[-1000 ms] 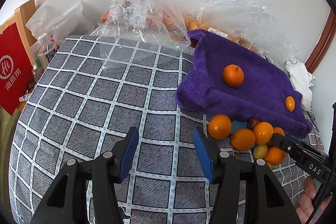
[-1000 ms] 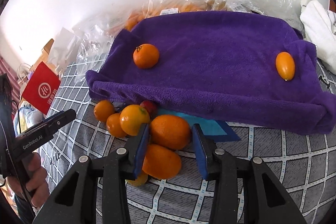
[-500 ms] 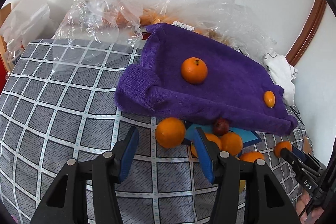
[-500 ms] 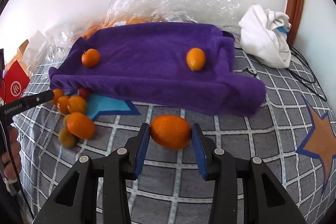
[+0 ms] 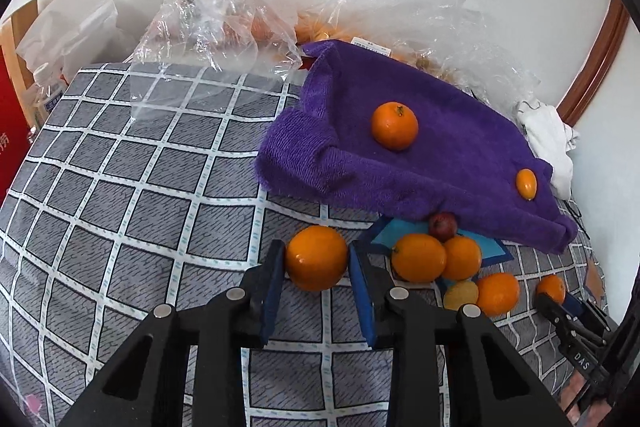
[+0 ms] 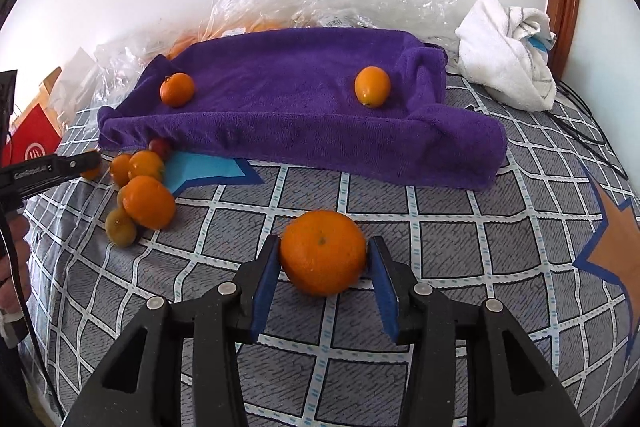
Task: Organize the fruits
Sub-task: 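Grasp another orange with the left tool while the right tool grasps a large orange, then lift and carry both held oranges onto the purple towel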
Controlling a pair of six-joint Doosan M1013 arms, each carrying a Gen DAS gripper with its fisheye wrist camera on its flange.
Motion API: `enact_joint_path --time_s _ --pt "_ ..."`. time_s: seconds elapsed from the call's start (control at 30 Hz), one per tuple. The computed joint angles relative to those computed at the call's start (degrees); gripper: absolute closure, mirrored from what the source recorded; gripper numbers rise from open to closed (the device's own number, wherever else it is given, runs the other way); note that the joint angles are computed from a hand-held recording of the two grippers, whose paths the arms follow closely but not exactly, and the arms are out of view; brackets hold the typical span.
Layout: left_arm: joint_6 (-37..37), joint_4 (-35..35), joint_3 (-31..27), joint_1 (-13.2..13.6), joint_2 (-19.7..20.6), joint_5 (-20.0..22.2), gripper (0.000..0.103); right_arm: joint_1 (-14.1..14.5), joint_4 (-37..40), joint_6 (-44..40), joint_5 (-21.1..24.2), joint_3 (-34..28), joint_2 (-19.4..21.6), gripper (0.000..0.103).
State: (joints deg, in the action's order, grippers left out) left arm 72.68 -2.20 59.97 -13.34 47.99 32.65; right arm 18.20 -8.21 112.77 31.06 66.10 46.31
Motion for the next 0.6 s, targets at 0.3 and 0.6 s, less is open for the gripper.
enact_joint_path --time_s 0.3,0.6 --pt "-4.2 6.1 2.5 -0.8 -0.5 -3.9 0.072 0.6 -6.8 6.1 0.7 -0.4 0.4 0.057" --pt "-3.7 4.6 3.2 -0.6 -0.7 -5.2 0.072 0.2 -4.7 5.0 0.3 -0.2 0.2 0.057"
